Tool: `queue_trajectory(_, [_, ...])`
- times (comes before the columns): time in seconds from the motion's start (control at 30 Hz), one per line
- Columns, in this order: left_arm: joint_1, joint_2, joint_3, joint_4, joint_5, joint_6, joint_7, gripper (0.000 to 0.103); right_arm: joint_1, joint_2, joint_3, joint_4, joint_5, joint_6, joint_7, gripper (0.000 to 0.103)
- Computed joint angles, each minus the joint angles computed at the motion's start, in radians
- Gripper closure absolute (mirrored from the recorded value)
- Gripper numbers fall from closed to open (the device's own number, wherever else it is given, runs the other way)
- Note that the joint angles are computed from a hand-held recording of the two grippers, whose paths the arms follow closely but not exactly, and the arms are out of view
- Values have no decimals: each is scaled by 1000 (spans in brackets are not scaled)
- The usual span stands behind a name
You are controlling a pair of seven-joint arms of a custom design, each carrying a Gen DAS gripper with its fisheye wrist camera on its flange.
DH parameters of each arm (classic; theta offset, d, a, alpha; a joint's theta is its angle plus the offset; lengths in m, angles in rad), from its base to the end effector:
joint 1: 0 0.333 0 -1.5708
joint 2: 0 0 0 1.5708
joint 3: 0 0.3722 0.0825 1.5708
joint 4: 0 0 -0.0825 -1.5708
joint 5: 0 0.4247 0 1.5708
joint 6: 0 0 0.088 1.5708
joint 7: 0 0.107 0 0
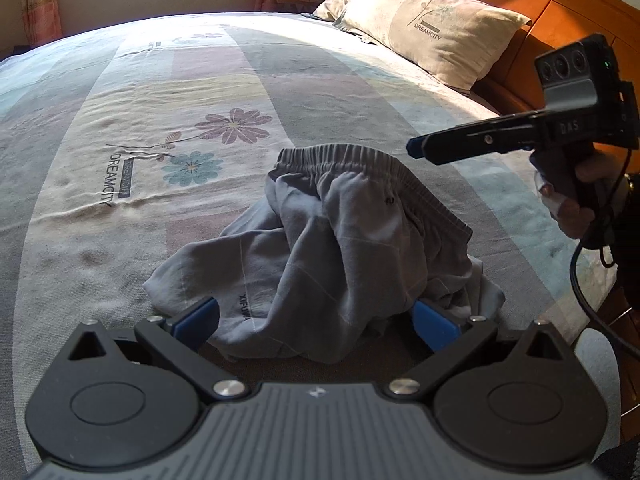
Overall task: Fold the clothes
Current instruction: 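Lower the right tool onto the sweatpants waistband and close its fingers on it, then lift the waistband with the right tool and pull it across the bed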
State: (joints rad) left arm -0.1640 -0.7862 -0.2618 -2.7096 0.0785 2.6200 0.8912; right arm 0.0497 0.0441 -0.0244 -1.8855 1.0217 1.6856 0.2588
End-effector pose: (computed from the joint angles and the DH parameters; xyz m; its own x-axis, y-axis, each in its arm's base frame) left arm 0.3254 -0.1640 0.5491 0.1401 -0.9735 0.1808 -0.7447 -0.2239 -0.6287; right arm 0.5989 0.0975 0.5472 0.8483 -0.2071 -0.4873 -0.5206 -0.4936 -0.6966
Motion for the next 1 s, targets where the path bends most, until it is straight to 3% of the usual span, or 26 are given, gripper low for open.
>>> queue_trajectory(0.13, [-5,-27,3,-18,-9,-29,-11,1,26,98,37,129,-121,-104,17,23])
queue_trajectory(0.33, [-6,-55,5,-49,-7,-12,-19,1,45,109,63,195,-318,-269,-62,25])
queue_trajectory(0.43, [-13,-52,10,-64,-16,13,-18,1,70,113,73,217,-382,-256,-76,25])
queue_trajectory(0.63, [-24,-62,14,-84,-28,4,-17,1,95,218,94,290,-381,-262,61,29])
queue_trajectory(0.73, [-30,-79,22,-102,-41,-1,-19,1,81,221,93,271,-367,-253,84,38])
queue_trajectory(0.8, [-28,-85,24,-109,-46,-2,-21,1,67,199,87,250,-349,-230,94,52])
queue_trajectory(0.97, [-28,-86,21,-114,-51,15,-22,1,30,130,65,215,-310,-246,59,60])
queue_trajectory(1.0, [-30,-84,19,-112,-50,19,-21,1,29,105,61,190,-309,-222,46,67])
